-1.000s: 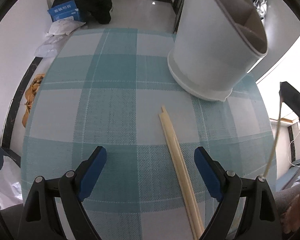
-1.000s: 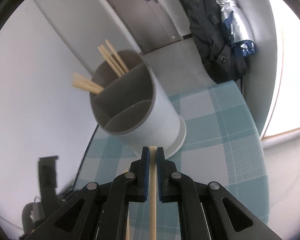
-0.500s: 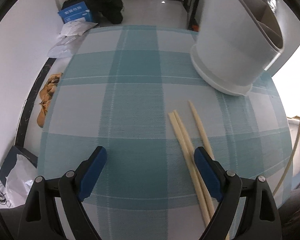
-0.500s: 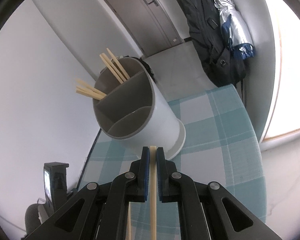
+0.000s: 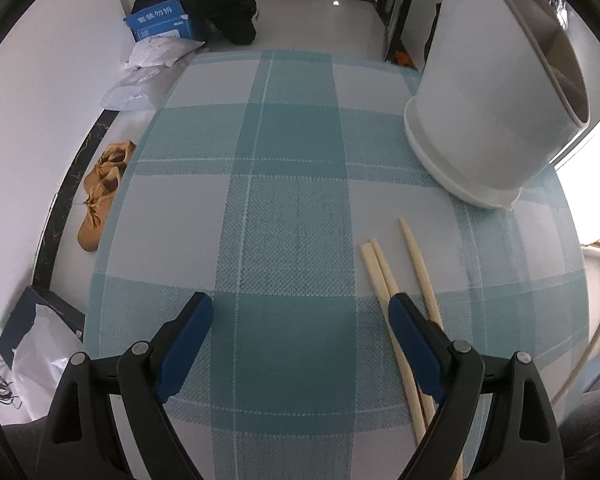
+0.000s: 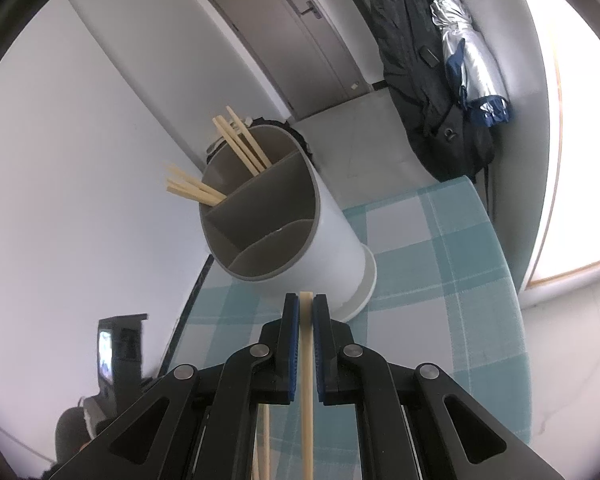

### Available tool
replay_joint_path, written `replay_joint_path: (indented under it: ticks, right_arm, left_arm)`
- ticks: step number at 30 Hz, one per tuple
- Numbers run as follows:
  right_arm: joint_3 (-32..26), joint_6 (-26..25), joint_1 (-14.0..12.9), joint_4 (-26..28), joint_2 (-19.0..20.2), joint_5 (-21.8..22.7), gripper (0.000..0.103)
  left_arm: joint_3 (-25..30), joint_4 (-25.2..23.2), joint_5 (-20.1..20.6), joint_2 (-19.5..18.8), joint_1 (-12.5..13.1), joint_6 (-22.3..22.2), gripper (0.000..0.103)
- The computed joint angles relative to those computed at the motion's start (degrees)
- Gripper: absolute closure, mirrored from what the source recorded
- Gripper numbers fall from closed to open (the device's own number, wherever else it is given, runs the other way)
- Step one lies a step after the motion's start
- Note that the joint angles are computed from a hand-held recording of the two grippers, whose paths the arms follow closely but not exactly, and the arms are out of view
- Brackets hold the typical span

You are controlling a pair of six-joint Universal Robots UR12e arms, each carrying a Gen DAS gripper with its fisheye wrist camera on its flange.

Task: Organize utensils
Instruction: 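Lift the chopstick with the right tool while the left tool moves toward the loose chopsticks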

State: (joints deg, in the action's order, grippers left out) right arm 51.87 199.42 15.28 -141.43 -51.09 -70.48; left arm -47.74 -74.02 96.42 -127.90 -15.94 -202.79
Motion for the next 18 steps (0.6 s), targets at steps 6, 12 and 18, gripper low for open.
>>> replay_joint_path:
  ticks: [6,12,18]
  right_arm:
    - [0.6,0.7,-0.1,-0.4,-0.4,0.1,0.097]
    - [0.5,0.2,0.1,-1.0,-0.3,0.4,0.097]
    - [0.4,0.7,0.0,-1.4,-0.3,0.7,0.097]
  left_arm:
    - [2.2,-3.8,-0.5,-0.7,0.0,-0.7,0.016]
    - [2.8,-4.5,0.4,-1.0,0.2,-1.4,0.016]
    - [4.7,-6.2,0.8,-1.9,-0.1,-1.7,0.016]
